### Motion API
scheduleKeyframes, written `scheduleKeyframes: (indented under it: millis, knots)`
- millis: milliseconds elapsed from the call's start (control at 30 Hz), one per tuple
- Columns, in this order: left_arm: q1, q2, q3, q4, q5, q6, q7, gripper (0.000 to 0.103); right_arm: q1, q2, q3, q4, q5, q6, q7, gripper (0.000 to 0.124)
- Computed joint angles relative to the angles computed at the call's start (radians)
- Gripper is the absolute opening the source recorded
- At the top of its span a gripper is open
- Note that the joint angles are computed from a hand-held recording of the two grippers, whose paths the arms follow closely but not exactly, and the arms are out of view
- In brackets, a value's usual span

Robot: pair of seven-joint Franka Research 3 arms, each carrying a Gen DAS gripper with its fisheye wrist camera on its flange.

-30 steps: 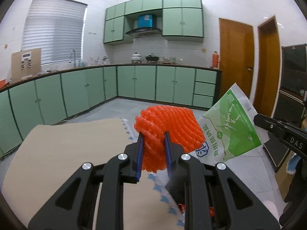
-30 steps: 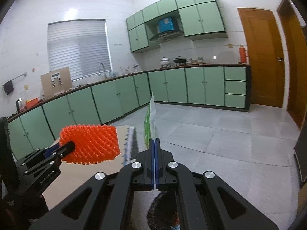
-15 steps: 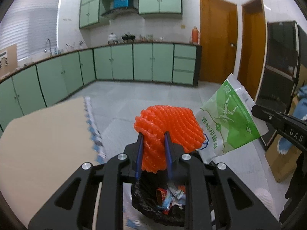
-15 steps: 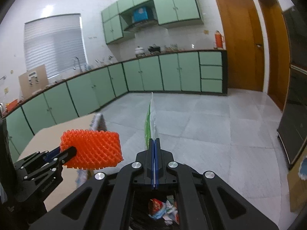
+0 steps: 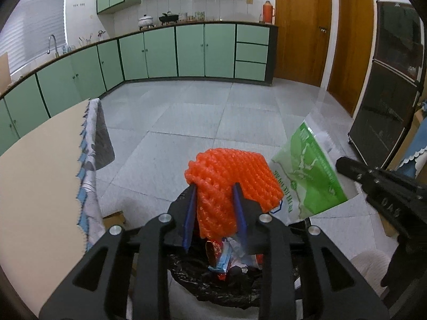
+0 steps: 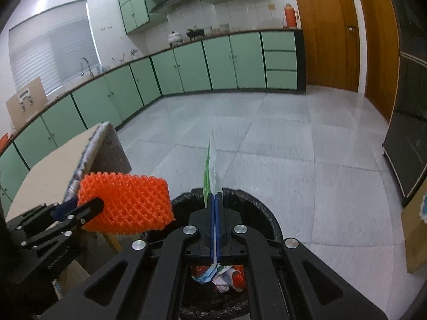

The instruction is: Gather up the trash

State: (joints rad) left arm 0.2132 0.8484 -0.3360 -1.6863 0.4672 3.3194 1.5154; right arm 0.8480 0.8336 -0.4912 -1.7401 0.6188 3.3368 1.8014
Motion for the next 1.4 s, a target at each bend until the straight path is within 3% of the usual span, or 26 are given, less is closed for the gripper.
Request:
scheduleKeyframes:
  millis: [133,300,500,533,667,733,1000,1100,1400]
  knots:
    - [-0.016,0.019,0.001,0.043,-0.019,-0.046,0.001,0.034,-0.065,0.012,0.055,0.029,-0.034,-0.028,0.005,0.006]
    - [-0.009,0.012,-0.014,0.043,-0.042,-0.043,0.019,0.046,-0.096,-0.007,0.091,0.011,-0.059,0.000,0.001,0.028]
    - [0.051,-0.029,-0.057,-0.005,-0.026,0.005,0.018,0.061,-0.001,-0.055,0.018,-0.055,0.021,0.056,-0.052,0.061]
    - [0.091,-0.036,-0.093,-0.021,-0.004,0.017,0.023,0.062,0.013,-0.065,0.007,-0.065,0.037,0.064,-0.067,0.068]
    - [0.157,-0.085,-0.126,-0.078,0.046,0.071,-0.016,0.074,0.099,-0.111,-0.053,-0.109,0.113,0.102,-0.135,0.090]
    - [0.191,-0.113,-0.140,-0.112,0.078,0.092,-0.047,0.077,0.108,-0.140,-0.047,-0.123,0.129,0.126,-0.169,0.095]
    - [0.280,-0.237,-0.133,-0.247,0.202,0.205,-0.169,0.087,0.066,-0.275,0.071,-0.200,0.143,0.220,-0.270,0.097]
    - [0.293,-0.280,-0.114,-0.292,0.231,0.241,-0.224,0.088,0.084,-0.294,0.080,-0.196,0.191,0.228,-0.333,0.097]
    - [0.231,-0.374,0.014,-0.365,0.267,0.333,-0.327,0.088,0.128,-0.320,0.115,-0.166,0.354,0.268,-0.540,0.097]
